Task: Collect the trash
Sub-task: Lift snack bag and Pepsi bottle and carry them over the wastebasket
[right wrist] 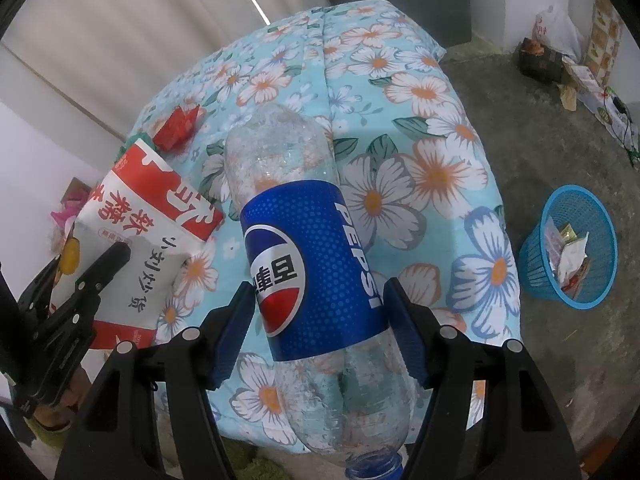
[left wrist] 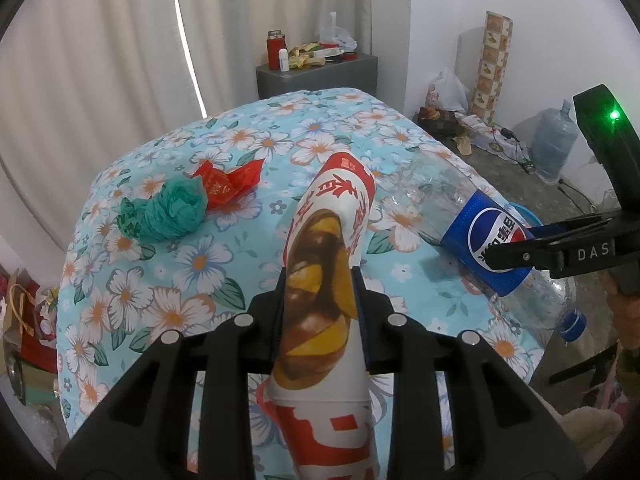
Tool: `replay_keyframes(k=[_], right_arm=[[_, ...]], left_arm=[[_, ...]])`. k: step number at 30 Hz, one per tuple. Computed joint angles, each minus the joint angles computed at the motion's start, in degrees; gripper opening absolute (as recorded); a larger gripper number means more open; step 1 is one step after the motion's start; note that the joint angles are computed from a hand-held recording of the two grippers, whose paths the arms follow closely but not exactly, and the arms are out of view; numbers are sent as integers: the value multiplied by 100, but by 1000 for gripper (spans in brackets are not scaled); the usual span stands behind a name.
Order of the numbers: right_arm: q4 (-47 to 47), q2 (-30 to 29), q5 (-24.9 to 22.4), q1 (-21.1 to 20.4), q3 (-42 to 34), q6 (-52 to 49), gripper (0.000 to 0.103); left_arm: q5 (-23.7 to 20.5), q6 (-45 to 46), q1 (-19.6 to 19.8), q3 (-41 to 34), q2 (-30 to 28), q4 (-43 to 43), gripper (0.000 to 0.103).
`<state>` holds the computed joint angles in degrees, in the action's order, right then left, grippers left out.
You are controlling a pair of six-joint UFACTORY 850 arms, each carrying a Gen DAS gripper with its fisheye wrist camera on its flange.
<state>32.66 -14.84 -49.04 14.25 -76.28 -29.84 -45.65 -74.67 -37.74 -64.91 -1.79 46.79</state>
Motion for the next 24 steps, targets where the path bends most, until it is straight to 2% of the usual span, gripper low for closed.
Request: replay_keyframes(k=[8,15,24], right_arm=[[407,158,167,-80,215,-165,61],[1274,309,117,-288,427,-524,60],[2153,318,-262,-615,505,-1088,58]], left_arm=[[-29,14,-16,41,-6,202,21],[143,-37,31,135,94,282,18],[-20,-195,-74,-59,58,502,18]])
